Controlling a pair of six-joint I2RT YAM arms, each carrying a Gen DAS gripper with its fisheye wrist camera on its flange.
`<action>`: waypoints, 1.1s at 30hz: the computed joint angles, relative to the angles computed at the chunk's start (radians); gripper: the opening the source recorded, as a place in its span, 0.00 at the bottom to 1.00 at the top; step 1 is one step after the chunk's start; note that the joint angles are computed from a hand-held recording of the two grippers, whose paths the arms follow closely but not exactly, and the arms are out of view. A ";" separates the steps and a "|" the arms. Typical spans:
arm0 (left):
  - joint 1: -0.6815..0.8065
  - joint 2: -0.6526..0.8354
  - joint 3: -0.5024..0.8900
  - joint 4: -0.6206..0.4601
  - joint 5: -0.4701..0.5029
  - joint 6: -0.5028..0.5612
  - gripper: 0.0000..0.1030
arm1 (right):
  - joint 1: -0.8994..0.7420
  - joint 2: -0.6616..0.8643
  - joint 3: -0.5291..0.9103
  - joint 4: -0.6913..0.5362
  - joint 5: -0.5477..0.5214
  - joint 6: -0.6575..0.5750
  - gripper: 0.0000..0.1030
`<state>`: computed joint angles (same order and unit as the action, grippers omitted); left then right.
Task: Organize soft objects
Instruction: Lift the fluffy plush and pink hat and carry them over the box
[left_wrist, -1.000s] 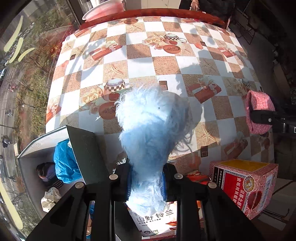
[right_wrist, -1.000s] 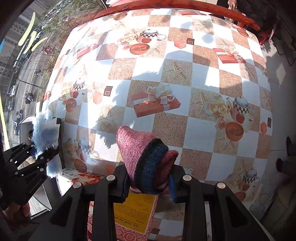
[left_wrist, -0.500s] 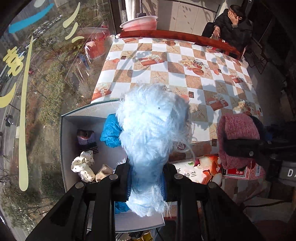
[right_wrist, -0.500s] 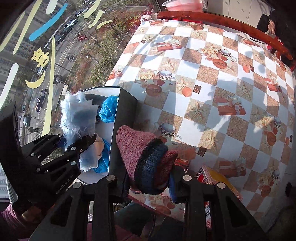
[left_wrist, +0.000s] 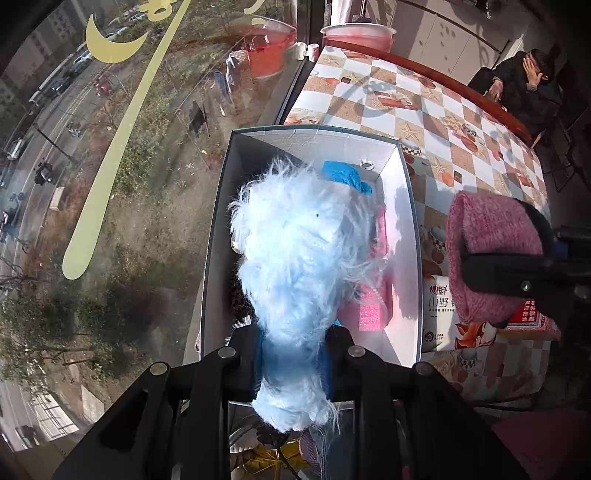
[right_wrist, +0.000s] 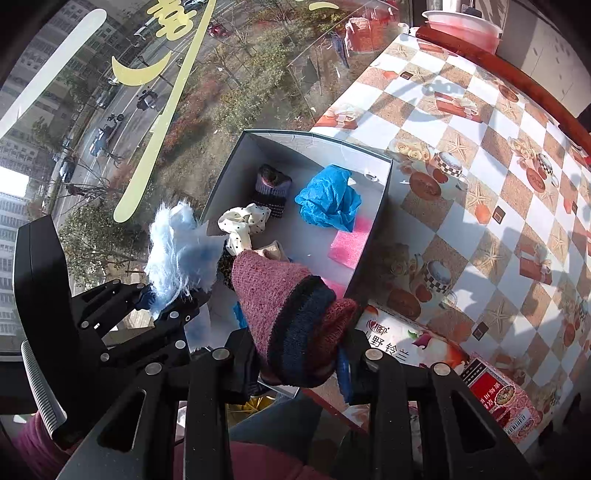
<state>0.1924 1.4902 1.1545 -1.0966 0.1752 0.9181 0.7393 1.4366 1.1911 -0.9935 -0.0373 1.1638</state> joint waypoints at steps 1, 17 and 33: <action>0.006 0.008 0.005 0.000 0.001 0.000 0.25 | 0.002 0.017 0.014 -0.002 -0.003 -0.007 0.34; 0.017 0.042 0.011 0.000 0.014 0.029 0.25 | 0.004 0.091 0.063 -0.023 -0.022 -0.016 0.34; 0.003 0.038 0.010 -0.006 0.001 0.042 0.25 | 0.001 0.076 0.045 -0.009 -0.023 0.000 0.34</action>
<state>0.1953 1.5278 1.1644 -1.1023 0.1764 0.9602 0.7401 1.5129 1.2360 -1.0024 -0.0604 1.1638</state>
